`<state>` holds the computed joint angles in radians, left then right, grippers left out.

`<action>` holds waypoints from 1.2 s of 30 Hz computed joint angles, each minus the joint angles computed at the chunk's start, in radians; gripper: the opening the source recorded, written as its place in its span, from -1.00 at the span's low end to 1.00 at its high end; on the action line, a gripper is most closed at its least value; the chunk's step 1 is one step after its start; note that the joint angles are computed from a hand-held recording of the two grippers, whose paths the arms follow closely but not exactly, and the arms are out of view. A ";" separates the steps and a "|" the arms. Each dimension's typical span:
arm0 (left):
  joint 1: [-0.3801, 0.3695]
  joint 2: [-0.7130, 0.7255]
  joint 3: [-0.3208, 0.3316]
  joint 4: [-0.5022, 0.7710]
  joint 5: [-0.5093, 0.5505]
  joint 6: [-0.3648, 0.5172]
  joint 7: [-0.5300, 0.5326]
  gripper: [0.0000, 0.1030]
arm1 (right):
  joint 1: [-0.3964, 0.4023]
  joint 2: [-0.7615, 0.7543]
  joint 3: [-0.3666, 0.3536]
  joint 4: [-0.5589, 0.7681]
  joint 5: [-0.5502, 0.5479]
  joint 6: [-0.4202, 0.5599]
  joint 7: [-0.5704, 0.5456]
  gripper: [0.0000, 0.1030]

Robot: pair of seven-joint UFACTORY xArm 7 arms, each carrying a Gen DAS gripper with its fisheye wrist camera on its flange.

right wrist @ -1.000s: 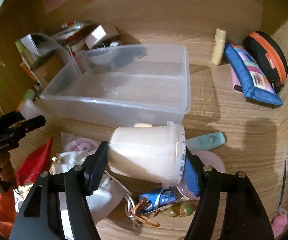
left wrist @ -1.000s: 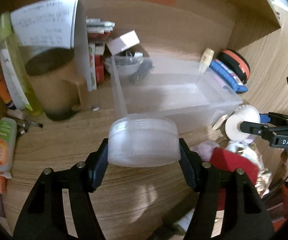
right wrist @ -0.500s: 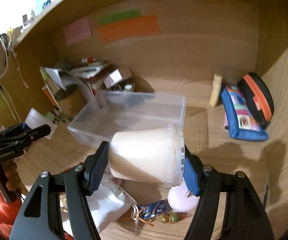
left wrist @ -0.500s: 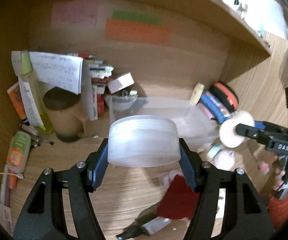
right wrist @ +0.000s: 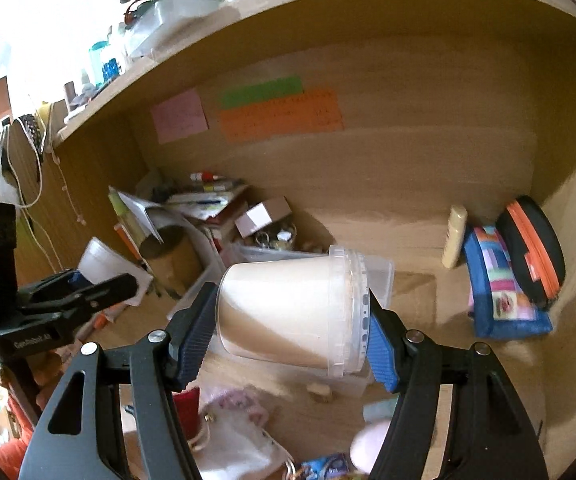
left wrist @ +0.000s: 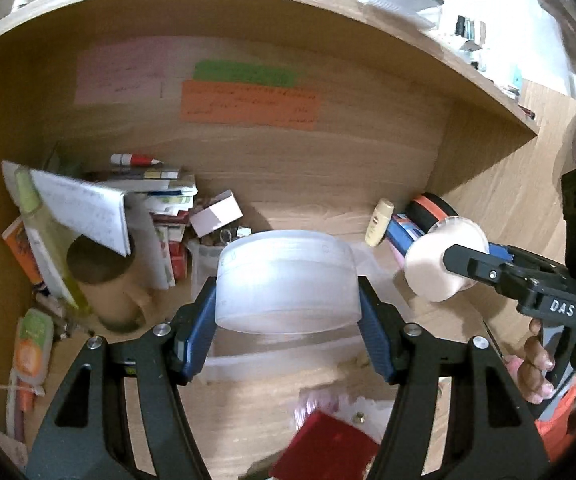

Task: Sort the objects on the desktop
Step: 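Carry both items over the clear bin and open the left tool to drop the container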

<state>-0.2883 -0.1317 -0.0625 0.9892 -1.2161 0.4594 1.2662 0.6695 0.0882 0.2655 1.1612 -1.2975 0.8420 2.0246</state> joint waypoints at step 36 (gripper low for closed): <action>0.095 0.432 -0.184 0.228 0.658 -0.126 -0.461 0.25 | 0.000 0.314 -0.211 0.165 0.317 -0.277 -0.333 0.23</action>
